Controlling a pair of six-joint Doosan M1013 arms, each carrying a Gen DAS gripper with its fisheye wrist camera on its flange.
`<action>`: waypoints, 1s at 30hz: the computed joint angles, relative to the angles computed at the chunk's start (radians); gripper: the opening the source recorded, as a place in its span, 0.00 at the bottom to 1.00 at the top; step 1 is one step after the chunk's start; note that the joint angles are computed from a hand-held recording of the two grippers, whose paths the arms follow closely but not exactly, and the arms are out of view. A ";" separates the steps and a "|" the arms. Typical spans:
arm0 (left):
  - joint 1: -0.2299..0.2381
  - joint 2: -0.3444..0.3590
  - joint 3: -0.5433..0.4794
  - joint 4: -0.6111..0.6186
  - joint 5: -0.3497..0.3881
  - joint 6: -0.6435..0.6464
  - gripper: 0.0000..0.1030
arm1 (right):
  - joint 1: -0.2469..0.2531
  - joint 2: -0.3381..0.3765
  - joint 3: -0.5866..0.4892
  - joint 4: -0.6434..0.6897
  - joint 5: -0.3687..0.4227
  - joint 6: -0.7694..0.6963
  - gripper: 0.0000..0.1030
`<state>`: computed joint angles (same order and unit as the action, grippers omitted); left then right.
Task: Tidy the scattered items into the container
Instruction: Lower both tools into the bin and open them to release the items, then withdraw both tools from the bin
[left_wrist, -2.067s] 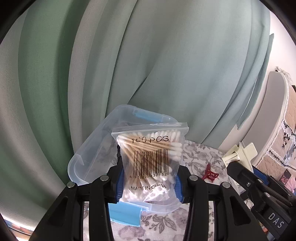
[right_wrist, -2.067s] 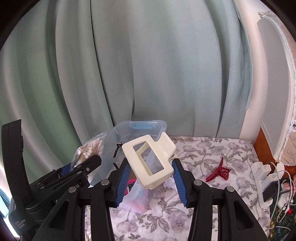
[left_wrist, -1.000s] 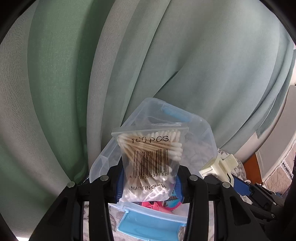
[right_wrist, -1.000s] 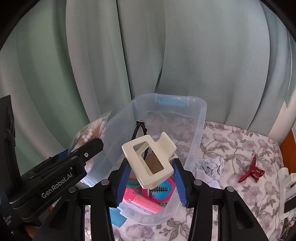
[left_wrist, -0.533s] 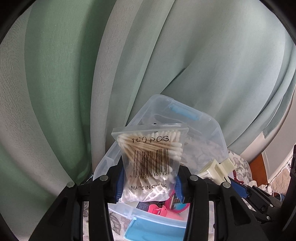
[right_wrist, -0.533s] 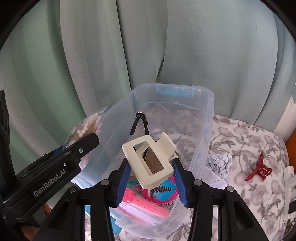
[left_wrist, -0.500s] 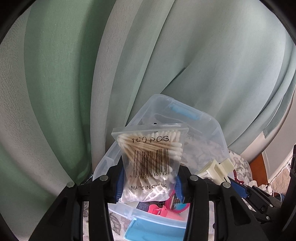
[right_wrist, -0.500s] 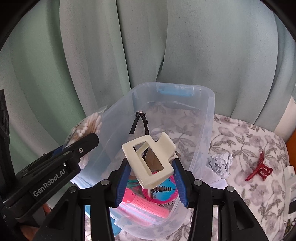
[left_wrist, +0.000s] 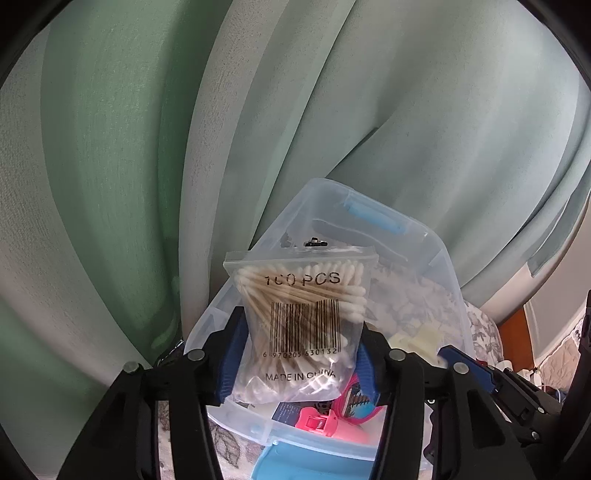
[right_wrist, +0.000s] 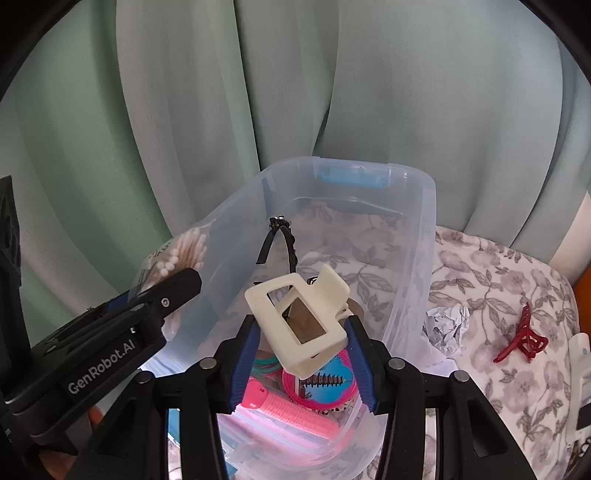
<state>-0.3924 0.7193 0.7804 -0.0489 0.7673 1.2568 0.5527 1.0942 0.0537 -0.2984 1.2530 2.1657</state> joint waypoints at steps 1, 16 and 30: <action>0.001 -0.001 0.002 -0.003 -0.001 0.002 0.54 | 0.000 -0.008 0.017 -0.002 -0.012 0.003 0.55; -0.008 0.073 -0.115 -0.026 0.015 -0.008 0.72 | 0.005 -0.080 0.153 -0.041 -0.091 0.056 0.70; -0.013 -0.018 -0.002 -0.032 -0.039 0.009 0.74 | 0.017 -0.221 0.402 -0.127 -0.228 0.180 0.87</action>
